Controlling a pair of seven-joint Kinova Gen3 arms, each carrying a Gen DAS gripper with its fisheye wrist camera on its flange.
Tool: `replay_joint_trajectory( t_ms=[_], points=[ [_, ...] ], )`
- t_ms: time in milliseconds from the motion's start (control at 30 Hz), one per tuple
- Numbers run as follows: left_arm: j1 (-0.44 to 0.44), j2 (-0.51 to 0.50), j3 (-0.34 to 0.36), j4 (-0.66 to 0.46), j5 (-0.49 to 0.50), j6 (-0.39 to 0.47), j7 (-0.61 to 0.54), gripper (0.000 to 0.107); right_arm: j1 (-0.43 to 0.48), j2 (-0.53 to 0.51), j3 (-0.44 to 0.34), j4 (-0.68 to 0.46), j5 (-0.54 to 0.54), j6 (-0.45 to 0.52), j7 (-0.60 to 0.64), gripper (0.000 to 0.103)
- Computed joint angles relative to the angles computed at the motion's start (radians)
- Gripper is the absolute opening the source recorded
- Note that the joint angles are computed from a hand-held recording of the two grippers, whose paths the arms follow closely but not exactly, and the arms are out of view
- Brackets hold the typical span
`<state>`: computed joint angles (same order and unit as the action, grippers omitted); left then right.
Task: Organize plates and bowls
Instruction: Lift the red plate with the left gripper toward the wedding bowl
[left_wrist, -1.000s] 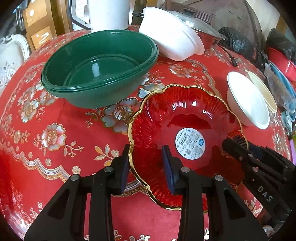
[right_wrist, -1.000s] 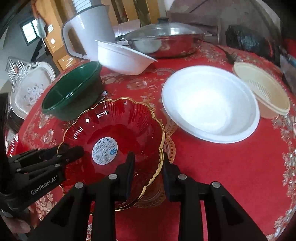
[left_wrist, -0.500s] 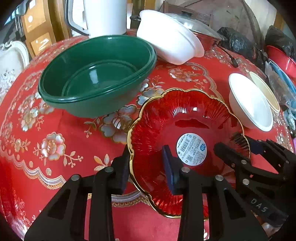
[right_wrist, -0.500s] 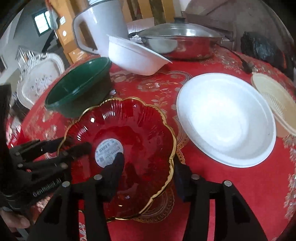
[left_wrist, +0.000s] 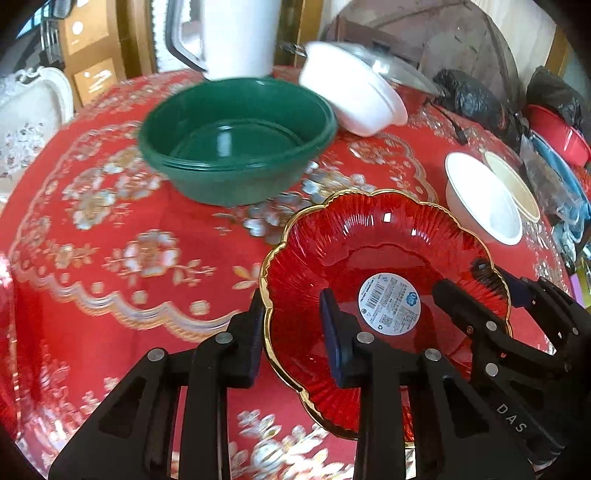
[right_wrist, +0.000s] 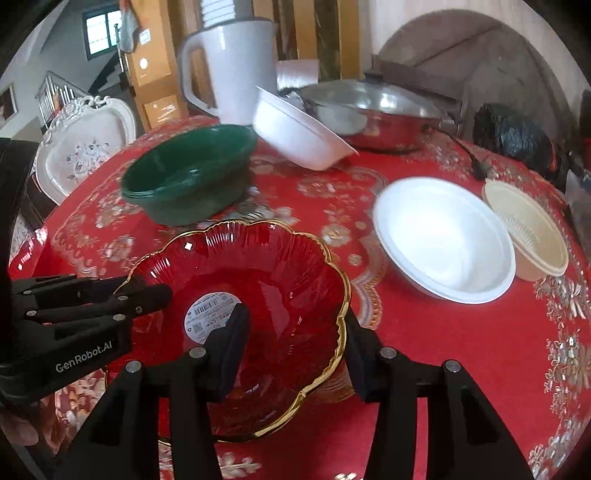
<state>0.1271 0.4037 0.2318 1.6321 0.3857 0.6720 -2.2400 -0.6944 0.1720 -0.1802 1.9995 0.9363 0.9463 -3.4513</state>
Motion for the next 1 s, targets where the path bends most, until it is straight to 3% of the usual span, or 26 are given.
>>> replay_joint_trajectory(
  t_ms=[400,733,1000],
  points=[
    [-0.173,-0.074,-0.036,0.025,0.132,0.037,-0.141,0.028,-0.091,0.083,-0.002,-0.180,0.047,0.082,0.098,0.051],
    [-0.300,-0.100,-0.092,0.020,0.224,0.038,-0.226,0.028,-0.152,0.193,0.056,-0.375,0.066,0.044,0.254,0.051],
    [-0.388,-0.082,-0.126,-0.020,0.263,0.039,-0.250,0.028,-0.191,0.306,0.116,-0.573,0.015,0.006,0.443,0.051]
  ],
)
